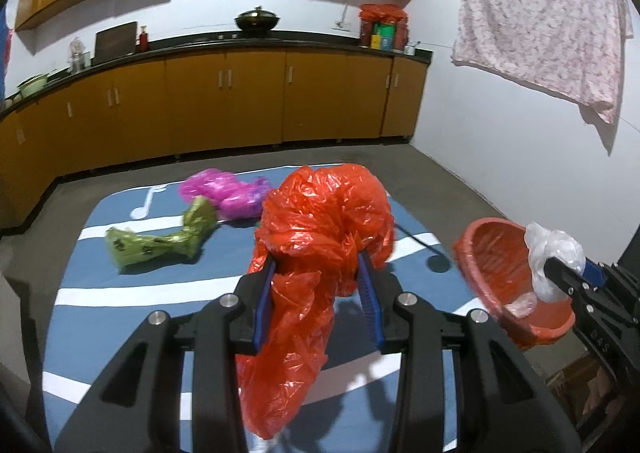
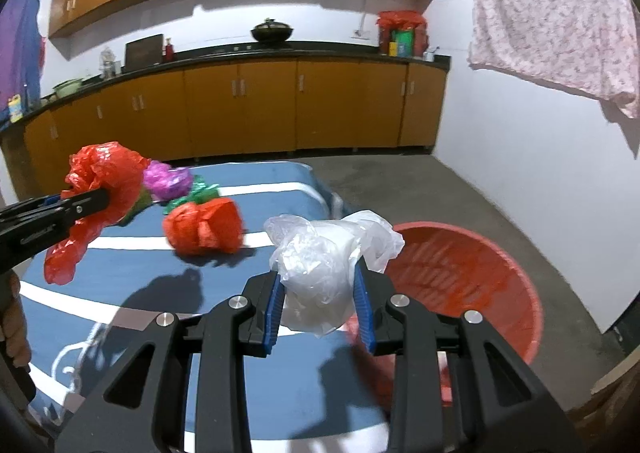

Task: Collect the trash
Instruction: 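Carry the red bag and white bag over the red basket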

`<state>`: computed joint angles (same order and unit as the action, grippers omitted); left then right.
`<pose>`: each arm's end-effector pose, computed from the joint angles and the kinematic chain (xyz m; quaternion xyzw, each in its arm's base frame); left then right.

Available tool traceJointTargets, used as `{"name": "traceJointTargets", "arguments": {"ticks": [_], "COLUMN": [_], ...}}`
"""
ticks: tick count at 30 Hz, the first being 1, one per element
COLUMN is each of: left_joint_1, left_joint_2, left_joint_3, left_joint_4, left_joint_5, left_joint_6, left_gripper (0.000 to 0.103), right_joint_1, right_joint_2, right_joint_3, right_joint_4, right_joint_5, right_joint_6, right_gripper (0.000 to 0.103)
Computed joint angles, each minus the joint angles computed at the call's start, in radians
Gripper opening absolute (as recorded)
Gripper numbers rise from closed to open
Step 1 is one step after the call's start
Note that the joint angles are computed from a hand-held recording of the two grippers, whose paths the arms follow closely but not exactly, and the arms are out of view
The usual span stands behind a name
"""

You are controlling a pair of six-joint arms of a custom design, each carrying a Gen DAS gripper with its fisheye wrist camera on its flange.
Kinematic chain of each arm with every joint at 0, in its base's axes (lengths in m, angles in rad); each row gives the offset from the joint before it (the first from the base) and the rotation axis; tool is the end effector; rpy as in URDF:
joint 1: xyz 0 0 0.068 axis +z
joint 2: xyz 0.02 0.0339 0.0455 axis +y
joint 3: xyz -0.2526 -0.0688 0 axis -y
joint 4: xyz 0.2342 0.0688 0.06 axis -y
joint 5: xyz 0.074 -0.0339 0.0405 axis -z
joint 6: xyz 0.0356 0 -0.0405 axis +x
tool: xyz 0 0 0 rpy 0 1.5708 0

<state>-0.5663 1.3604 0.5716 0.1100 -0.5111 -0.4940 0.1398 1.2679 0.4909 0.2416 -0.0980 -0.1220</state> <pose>0.2259 -0.1230 0.1707 -0.0774 0.8763 -0.0143 0.4754 0.2449 0.0380 0.1773 -0.1373 0.8573 0.0470 0.4939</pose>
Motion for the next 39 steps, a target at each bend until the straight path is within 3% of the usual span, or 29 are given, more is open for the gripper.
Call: {"name": "traceJointTargets", "arguments": {"ticks": [17, 39], "left_joint_1": [-0.180, -0.195], "left_joint_2": [0.355, 0.675], "left_joint_3": [0.324, 0.686], "left_joint_4": [0.036, -0.009], "left_joint_5": [0.050, 0.183], "left_joint_6": [-0.002, 0.047], "left_gripper": [0.038, 0.038], "right_joint_1": [-0.253, -0.373], "right_joint_2": [0.089, 0.267], "right_joint_3": [0.066, 0.152], "right_joint_4": [0.016, 0.072], "right_joint_5": [-0.070, -0.143], "right_joint_6": [-0.069, 0.000], "right_gripper": [0.032, 0.032]}}
